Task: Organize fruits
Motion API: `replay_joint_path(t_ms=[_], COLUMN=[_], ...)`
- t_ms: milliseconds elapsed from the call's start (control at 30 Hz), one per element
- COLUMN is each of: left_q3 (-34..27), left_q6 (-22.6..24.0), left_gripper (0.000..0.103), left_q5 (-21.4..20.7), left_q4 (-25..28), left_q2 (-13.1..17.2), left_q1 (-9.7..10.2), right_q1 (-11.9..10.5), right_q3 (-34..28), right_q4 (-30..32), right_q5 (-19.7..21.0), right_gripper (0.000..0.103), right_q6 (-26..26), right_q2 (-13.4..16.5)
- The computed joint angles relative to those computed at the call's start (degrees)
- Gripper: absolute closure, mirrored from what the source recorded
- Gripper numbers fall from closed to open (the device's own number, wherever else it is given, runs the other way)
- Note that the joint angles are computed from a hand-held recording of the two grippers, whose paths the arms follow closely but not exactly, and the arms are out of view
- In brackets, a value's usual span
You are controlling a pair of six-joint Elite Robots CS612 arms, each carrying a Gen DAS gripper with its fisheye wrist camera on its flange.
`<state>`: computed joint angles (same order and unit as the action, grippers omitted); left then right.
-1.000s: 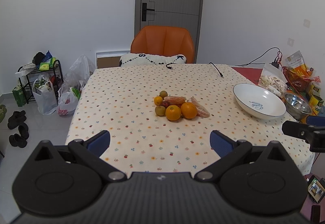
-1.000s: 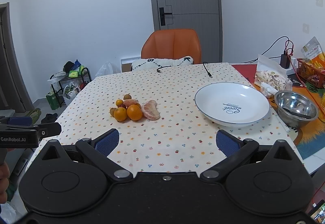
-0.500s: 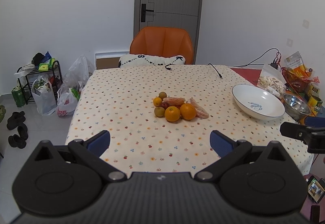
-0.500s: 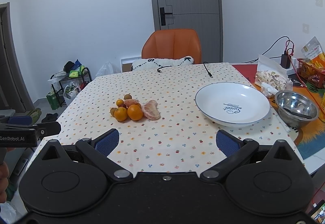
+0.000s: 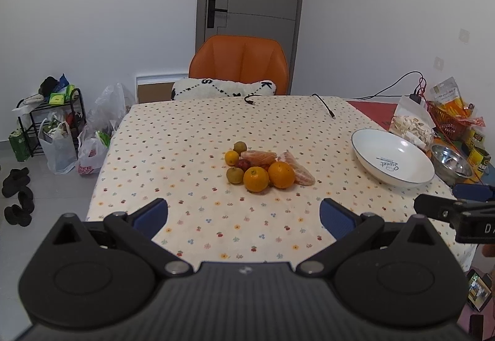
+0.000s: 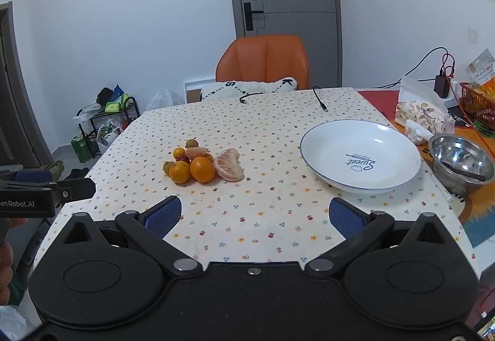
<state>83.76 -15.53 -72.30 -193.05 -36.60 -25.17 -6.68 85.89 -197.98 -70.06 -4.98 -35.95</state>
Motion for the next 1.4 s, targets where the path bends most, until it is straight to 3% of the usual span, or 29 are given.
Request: replay_joint_path(t_ms=[433,900,1400], left_q3=[-5.2,-11.8,-20.0], left_q6=[-0.2,-1.8,-3.5], left_gripper=[0.0,0.002,0.031], left_q5=[-1.1,-6.1,-11.8], left_q4=[3.4,6.5,13.3], left_q2=[2.7,6.6,11.1], left_q1=[1.04,2.87,4.38], right_q1=[0.3,0.0,0.3], right_q3=[-5.8,-12.9,-21.7], right_q4=[5.5,11.9,22.6], right_q5=[1.0,6.7,11.7], right_gripper=[0.0,0.001,0.025], right_q6=[-0.6,-0.1,-2.5], right_q2=[2.5,6.1,10.3])
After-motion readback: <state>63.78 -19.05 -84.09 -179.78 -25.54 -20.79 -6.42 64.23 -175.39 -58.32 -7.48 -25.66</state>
